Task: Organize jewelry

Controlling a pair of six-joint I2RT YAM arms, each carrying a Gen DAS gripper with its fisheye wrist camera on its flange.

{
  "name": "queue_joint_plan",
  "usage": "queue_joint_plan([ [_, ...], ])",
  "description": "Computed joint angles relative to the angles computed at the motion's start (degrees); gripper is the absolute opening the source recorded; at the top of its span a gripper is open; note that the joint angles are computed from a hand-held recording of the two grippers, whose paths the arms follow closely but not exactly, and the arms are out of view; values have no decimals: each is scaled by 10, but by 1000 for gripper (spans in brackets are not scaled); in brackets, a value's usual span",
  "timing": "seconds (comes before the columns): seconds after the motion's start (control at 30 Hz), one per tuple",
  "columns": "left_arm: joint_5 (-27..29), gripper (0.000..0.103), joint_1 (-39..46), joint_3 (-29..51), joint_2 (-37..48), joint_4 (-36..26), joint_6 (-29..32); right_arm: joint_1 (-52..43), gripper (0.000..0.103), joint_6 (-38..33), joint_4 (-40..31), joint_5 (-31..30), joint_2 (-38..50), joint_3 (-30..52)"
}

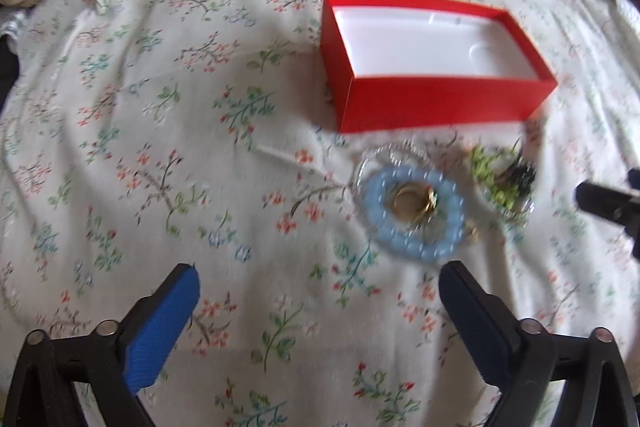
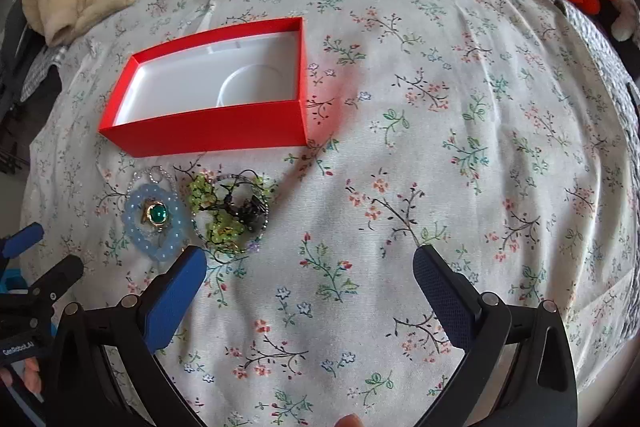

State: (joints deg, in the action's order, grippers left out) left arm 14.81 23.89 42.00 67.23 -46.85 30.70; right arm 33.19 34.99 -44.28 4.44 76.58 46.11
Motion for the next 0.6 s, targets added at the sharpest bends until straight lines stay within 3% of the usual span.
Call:
queue_joint_plan([
  [0.13,15,92,-8,15,39,21,-6,-21,103,-7,32,-35,21,4],
  [0.23,41,80,-3,15,75,39,-8,-42,101,-13,58,-76,26,-4],
  [0.37,70,57,-11,35,130,24,-19,-61,85,-21,73,-103,38,-1],
  [0.47,96,48,-27,44,141,11,-22,-75,74,-30,67,-112,59,9],
  [0.6,107,41,-59,48,146,5,-32,-73,73,-30,55,-104,93,29],
])
